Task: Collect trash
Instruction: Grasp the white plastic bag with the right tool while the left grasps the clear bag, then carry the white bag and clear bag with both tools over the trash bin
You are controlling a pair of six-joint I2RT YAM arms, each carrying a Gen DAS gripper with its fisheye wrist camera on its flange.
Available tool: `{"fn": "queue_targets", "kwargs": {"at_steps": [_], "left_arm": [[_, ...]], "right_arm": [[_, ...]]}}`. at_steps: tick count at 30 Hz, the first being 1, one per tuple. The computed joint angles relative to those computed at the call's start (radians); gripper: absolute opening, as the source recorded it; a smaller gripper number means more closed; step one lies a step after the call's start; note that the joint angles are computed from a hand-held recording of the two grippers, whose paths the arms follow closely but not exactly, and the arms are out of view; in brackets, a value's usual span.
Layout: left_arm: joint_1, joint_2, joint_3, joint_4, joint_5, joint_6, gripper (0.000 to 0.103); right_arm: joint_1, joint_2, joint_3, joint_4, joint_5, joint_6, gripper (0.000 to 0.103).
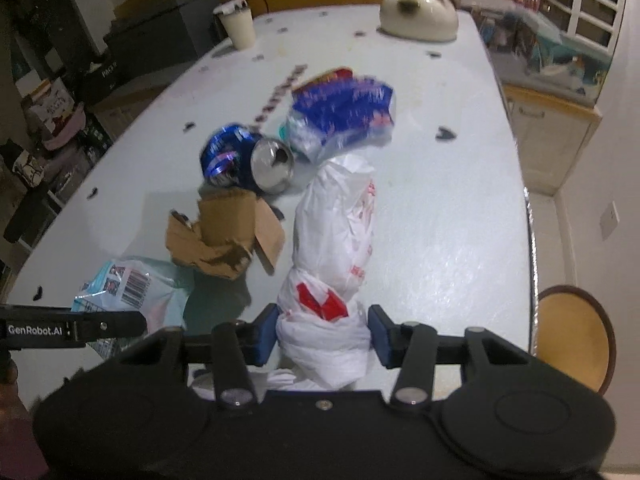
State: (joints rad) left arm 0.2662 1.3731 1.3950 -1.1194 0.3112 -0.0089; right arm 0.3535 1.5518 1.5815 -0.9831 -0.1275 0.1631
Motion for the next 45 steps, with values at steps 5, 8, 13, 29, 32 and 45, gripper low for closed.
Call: {"fn": "queue_targets", "kwargs": {"at_steps": [5, 8, 13, 29, 32, 45], "left_arm": [[-0.012, -0.067, 0.03, 0.003, -0.026, 0.004, 0.047], [-0.027, -0.09, 0.06, 0.005, -0.048, -0.004, 0.047], [-0.102, -0.106, 0.107, 0.018, -0.13, -0.033, 0.047], [-0.541, 0.061, 0.336, 0.03, -0.482, -0.273, 0.047], [-0.642, 0.144, 0.415, 0.024, -0.551, -0.337, 0.047], [-0.924, 0.724, 1.099, -0.182, -0.696, -0.532, 0.047]], "right_arm": [[-0.001, -0.044, 0.033, -0.014, 0.008, 0.016, 0.049], [0.007, -0.067, 0.058, -0.028, 0.035, 0.023, 0.049], [0.014, -0.084, 0.116, -0.061, 0.089, 0.019, 0.049], [-0.291, -0.121, 0.174, -0.077, -0.076, -0.137, 0.049], [-0.398, -0.088, 0.212, -0.096, -0.148, -0.199, 0.049], [-0.801, 0.247, 0.526, -0.218, -0.399, -0.512, 0.049]]}}
